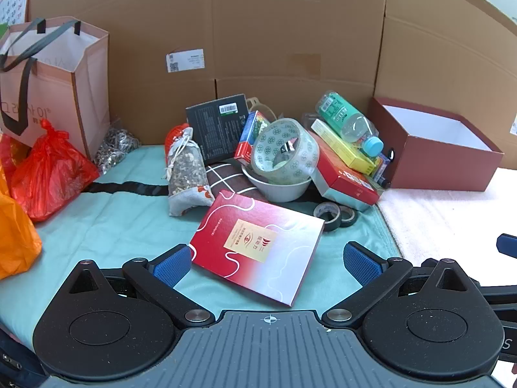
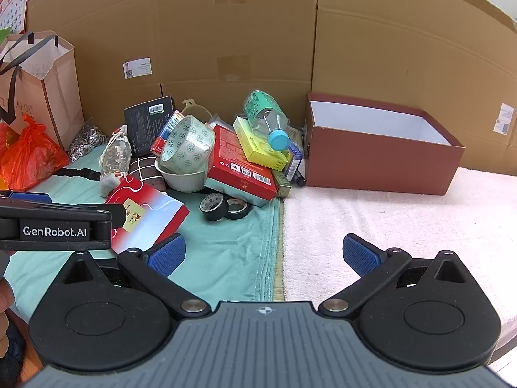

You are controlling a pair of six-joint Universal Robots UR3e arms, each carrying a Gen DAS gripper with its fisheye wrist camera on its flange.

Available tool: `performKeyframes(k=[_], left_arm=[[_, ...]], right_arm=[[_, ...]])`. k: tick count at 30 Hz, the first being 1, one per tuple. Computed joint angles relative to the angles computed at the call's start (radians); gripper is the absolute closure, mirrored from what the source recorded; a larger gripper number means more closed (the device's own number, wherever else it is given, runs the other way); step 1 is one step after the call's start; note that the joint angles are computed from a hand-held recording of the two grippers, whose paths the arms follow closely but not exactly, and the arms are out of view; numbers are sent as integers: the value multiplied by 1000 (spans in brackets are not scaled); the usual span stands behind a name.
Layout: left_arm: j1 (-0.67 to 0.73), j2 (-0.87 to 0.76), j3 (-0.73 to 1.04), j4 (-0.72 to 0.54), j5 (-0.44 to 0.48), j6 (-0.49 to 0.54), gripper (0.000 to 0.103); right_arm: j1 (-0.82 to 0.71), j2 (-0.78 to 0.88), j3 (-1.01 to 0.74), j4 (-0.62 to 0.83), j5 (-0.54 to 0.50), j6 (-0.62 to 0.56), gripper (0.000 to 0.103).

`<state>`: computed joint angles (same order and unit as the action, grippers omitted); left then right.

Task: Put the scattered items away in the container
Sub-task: 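Move the left gripper toward the red-and-white printed card box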

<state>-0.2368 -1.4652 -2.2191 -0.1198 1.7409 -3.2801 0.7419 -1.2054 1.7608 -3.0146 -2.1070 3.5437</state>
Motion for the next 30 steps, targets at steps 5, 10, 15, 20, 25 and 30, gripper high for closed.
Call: performKeyframes(k=[5,10,15,20,25,30], left_arm=[[0,0,2,-4,-1,0,0],[-2,-3,-2,2,-3,3,0],[0,-5,-3,2,-5,3,0],[2,-8,-3,3,-8,5,0],[15,-11,-1,-3,-22,8,0],[36,-17,0,-8,-39,16,0]], right_arm=[[12,1,-1,-2,-9,-3,0],[9,5,-10,10,-4,0,0],[11,8,-15,13,-5,1,0],[12,17,-27,22,-3,-1,0],[12,23,-36,29,-1,0,0],[6,39,-55,40,11,0,0]])
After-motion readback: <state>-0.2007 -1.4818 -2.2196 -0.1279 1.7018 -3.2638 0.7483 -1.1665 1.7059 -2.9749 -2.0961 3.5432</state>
